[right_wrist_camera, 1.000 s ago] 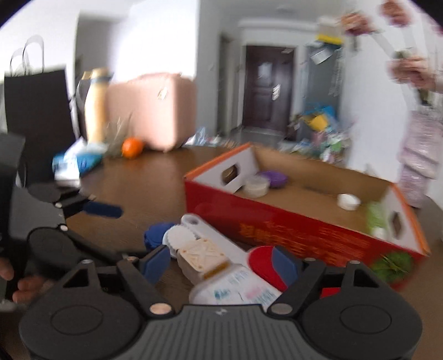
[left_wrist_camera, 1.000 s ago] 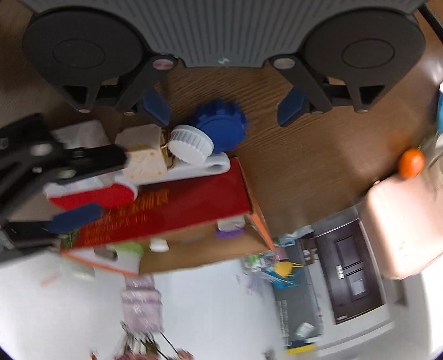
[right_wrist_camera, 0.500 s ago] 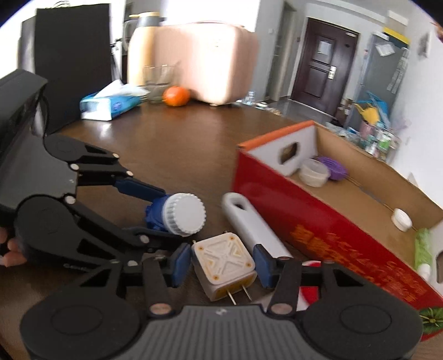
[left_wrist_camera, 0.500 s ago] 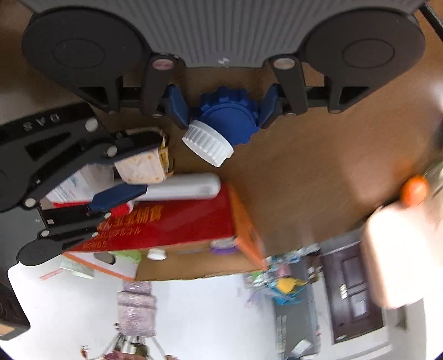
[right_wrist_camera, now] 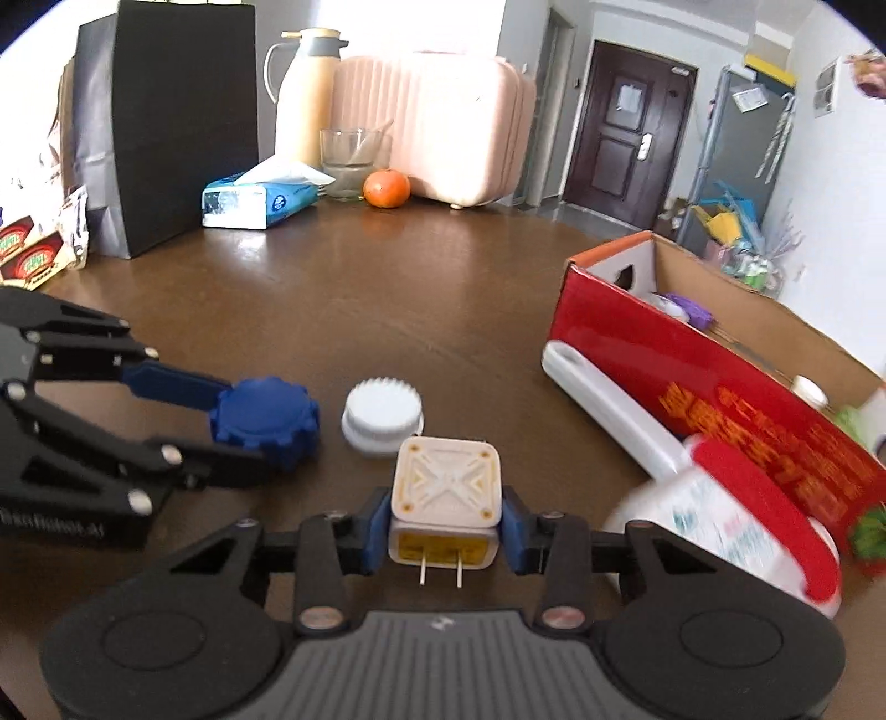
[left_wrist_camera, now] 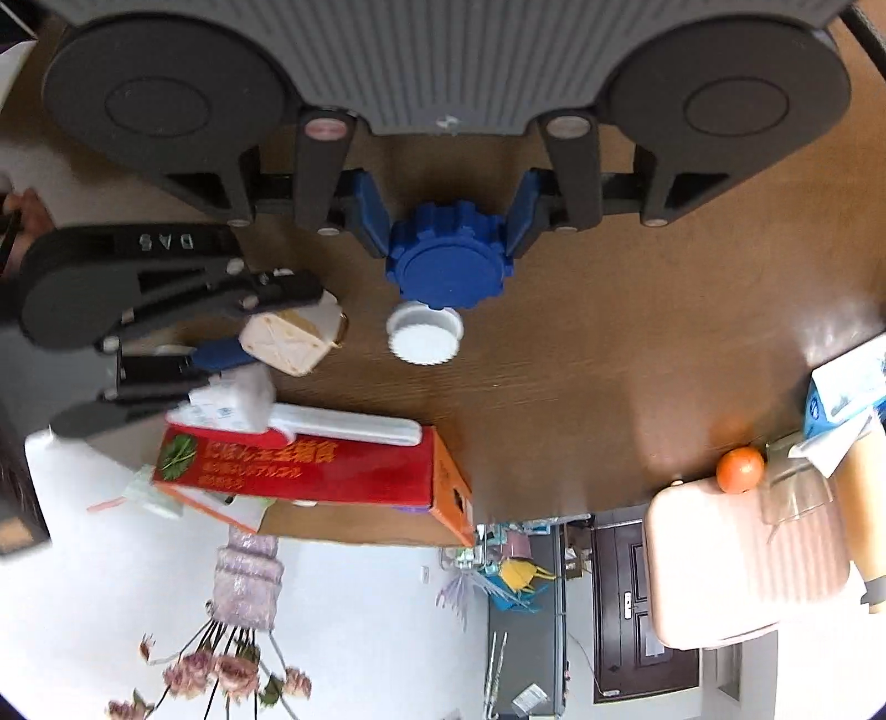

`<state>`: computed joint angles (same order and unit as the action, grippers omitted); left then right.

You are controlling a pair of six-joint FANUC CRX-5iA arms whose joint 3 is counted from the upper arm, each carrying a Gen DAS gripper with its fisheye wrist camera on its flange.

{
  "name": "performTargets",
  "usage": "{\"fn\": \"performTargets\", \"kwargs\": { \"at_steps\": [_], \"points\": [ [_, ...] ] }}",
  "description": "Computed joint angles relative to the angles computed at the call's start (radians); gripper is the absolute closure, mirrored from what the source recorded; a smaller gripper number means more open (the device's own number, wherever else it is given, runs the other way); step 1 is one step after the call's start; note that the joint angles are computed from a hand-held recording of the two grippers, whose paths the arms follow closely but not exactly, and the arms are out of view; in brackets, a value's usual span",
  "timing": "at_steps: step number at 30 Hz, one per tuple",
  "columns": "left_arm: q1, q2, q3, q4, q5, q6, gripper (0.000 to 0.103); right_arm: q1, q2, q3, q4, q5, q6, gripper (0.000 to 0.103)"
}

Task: Organize rigid objects
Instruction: 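Lift the blue cap and cream plug up off the table with both tools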

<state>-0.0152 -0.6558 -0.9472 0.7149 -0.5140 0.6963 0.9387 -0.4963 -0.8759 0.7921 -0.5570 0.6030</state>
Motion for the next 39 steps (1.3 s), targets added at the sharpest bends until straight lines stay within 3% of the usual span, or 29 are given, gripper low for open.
{"fn": "performTargets", "kwargs": {
  "at_steps": [4, 9, 13, 14, 17, 21, 22, 23, 25, 27, 28, 29, 36, 39],
  "points": [
    [-0.003, -0.089, -0.031, -0.037, -0.016, 0.055, 0.056, 0.11, -0.091, -0.073, 0.102, -0.136, -0.158, 0.064],
    [-0.011, -0.167, -0.056, -0.073, -0.064, 0.072, 0.056, 0.275, -0.173, -0.122, 0.147, -0.344, -0.33, 0.064],
    [-0.038, -0.183, -0.052, -0.149, -0.066, 0.129, 0.056, 0.379, -0.216, -0.144, 0.15, -0.455, -0.402, 0.064],
    [-0.043, -0.186, -0.057, -0.148, -0.061, 0.131, 0.055, 0.392, -0.223, -0.146, 0.148, -0.469, -0.402, 0.063],
    [-0.055, -0.181, -0.078, -0.095, -0.041, 0.089, 0.027, 0.418, -0.254, -0.159, 0.137, -0.487, -0.416, 0.06],
    [-0.066, -0.16, -0.067, -0.126, -0.023, 0.121, 0.028, 0.384, -0.268, -0.181, 0.155, -0.439, -0.455, 0.055],
    [-0.064, -0.153, -0.065, -0.128, -0.022, 0.13, 0.028, 0.364, -0.269, -0.184, 0.155, -0.412, -0.462, 0.051],
    [-0.065, -0.144, -0.06, -0.134, -0.018, 0.149, 0.029, 0.351, -0.27, -0.189, 0.16, -0.397, -0.477, 0.041],
    [-0.071, -0.127, -0.049, -0.16, -0.008, 0.197, 0.031, 0.328, -0.261, -0.196, 0.175, -0.373, -0.508, 0.038],
    [-0.079, -0.121, -0.043, -0.185, 0.003, 0.231, 0.049, 0.307, -0.268, -0.202, 0.173, -0.337, -0.513, 0.044],
    [-0.081, -0.122, -0.042, -0.194, 0.006, 0.243, 0.049, 0.301, -0.274, -0.205, 0.171, -0.322, -0.522, 0.062],
    [-0.082, -0.124, -0.042, -0.194, 0.005, 0.246, 0.049, 0.292, -0.277, -0.213, 0.187, -0.309, -0.549, 0.065],
    [-0.105, -0.209, -0.044, -0.269, 0.035, 0.346, 0.049, 0.403, -0.271, -0.232, 0.255, -0.454, -0.639, 0.065],
    [-0.127, -0.268, -0.039, -0.329, 0.053, 0.411, 0.049, 0.516, -0.307, -0.251, 0.278, -0.597, -0.698, 0.065]
  ]
}}
